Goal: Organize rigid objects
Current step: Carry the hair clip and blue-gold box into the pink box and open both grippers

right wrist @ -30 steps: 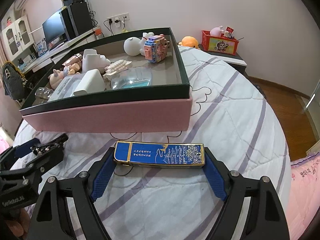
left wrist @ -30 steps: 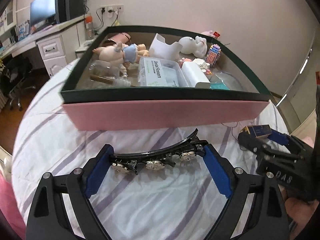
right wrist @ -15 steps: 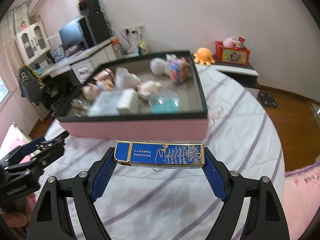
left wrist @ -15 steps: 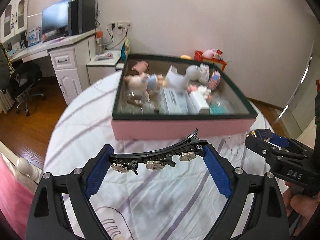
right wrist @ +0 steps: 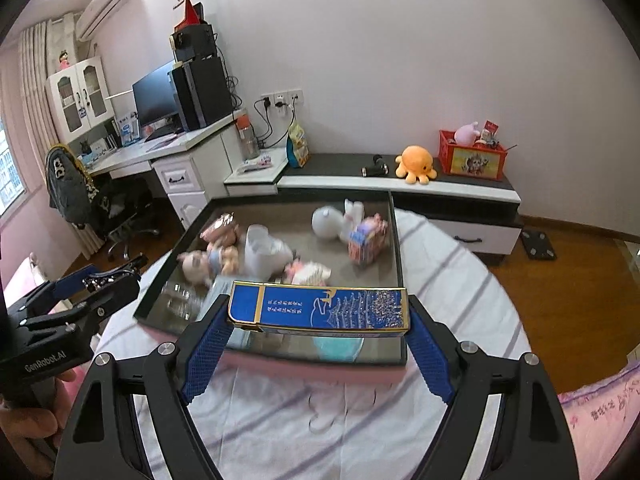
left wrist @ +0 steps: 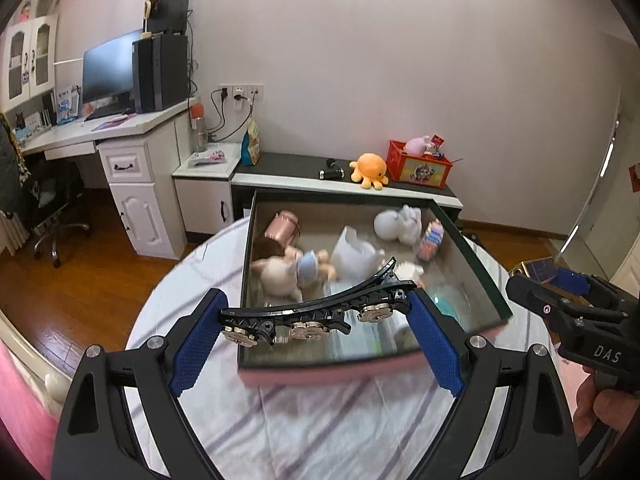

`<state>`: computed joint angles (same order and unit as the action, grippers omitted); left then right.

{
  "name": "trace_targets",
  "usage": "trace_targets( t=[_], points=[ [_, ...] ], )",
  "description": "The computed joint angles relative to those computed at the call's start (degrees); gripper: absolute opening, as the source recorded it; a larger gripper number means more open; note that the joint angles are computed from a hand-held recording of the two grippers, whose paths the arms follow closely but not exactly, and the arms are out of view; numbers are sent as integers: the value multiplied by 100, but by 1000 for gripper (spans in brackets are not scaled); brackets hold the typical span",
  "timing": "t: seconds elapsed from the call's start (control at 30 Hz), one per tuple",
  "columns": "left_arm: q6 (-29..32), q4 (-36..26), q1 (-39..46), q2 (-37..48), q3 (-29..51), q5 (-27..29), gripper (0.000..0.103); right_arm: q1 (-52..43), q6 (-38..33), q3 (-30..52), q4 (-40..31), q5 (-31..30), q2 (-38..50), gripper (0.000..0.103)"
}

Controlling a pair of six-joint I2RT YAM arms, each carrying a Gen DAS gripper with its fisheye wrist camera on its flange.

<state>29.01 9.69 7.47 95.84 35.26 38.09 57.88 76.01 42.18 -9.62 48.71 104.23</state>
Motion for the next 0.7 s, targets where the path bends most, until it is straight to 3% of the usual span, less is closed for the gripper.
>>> trace_targets(
  t=[0.33,0.5,0.7],
  points=[
    [-796,691,-969,508,484,-742,91,-1230,-1480,-141,1324,-528,146,84],
    [-1038,830,-1347,1101,901,-1048,91,-1821,-1911,-170,2065,-1071,567,84],
    [-1191,834,-1624,1833,1417,-1334,91,-2254,-2209,-24,2442,-1495,1008,84]
  ],
)
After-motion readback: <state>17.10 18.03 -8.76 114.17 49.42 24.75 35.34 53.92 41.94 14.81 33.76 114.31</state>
